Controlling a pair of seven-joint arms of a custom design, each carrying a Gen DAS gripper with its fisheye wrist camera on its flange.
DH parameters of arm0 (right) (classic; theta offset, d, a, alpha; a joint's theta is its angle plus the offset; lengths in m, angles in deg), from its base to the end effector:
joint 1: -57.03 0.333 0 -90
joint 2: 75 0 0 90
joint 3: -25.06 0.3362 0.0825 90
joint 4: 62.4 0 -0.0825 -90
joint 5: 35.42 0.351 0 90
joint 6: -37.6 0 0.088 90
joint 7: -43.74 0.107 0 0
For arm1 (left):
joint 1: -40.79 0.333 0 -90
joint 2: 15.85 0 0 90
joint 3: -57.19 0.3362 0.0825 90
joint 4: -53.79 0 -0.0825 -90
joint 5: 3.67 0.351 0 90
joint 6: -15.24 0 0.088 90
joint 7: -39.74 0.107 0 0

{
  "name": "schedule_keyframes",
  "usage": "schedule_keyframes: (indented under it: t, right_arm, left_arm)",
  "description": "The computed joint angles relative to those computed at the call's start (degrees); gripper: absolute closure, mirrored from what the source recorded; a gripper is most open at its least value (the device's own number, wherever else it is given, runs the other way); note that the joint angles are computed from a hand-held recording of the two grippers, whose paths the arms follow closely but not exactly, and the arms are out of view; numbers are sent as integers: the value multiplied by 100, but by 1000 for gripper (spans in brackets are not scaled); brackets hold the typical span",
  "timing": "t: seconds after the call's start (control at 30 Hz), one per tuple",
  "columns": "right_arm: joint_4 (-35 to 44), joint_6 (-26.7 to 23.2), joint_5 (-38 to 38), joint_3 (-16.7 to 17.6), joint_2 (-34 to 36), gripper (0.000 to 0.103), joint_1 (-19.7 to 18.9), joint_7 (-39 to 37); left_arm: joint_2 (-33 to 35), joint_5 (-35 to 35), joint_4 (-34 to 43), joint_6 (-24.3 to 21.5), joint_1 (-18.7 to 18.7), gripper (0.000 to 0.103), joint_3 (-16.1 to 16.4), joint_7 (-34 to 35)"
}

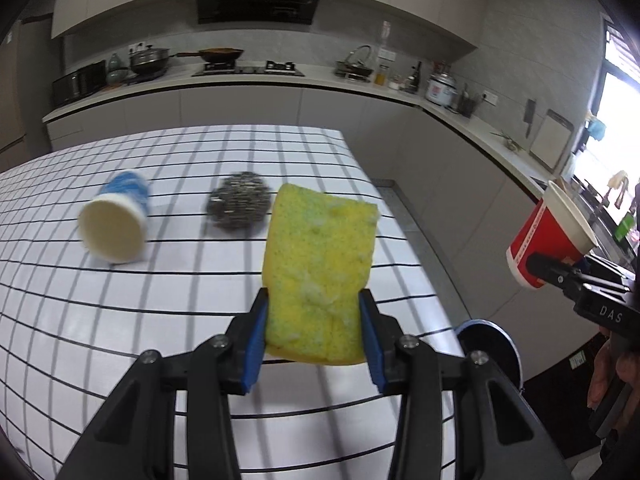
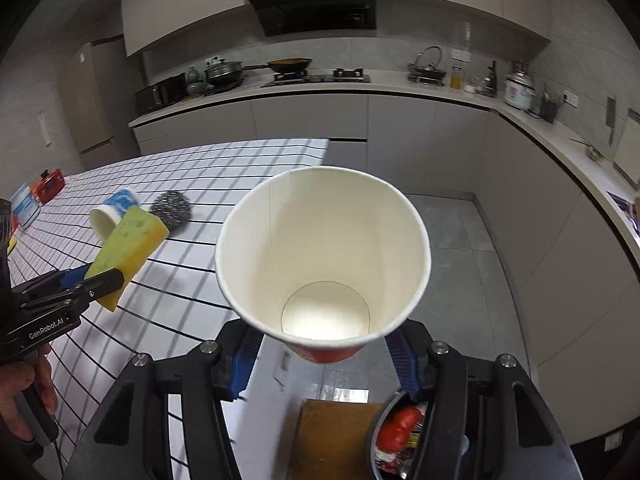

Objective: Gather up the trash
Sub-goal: 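Carry the sponge and red cup over the black bucket with both tools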

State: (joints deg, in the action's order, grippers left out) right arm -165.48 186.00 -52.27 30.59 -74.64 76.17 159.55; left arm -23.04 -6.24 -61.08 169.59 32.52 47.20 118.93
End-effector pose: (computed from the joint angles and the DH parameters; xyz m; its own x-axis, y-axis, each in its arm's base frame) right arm 0.5274 0.2481 0.6530 0.1830 -0.9823 -0.0390 -0.6799 -0.0978 -0.7268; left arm 0.5096 -0.1728 0.6384 -0.1697 -0.9729 0.1568 -0.7050 0.0087 -0.7091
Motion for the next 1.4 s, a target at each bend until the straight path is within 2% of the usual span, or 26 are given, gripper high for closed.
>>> schedule_keyframes:
  t: [0.3,0.73,1.03,1.27,1.4]
  right_arm:
    - [-1221,171,230,-176,-1001,43,-512,-193]
    - [-2537,205,878,-441,-1972,43,-1044,-1158]
    - [-3275,338,1675,-896,-2242,43,-1018,-2685]
    - [-3616,425,2565,-1331,-2117,43,-876,-4318]
    - [-3642,467,3051,-1441,-1898,43,-907,-5071]
  left_arm:
    - [224,262,180,-25,-335,60,-316,-394]
    - [664,627,495,-102,-940,60,-614,-968]
    - [1199,1026,815,-219,-1433,60,-731,-1752]
    - [1654,1431,942,-340,-1839,60,-676,-2625]
    - [1882,1714,1042,-407,-2027,60,-617,-2973]
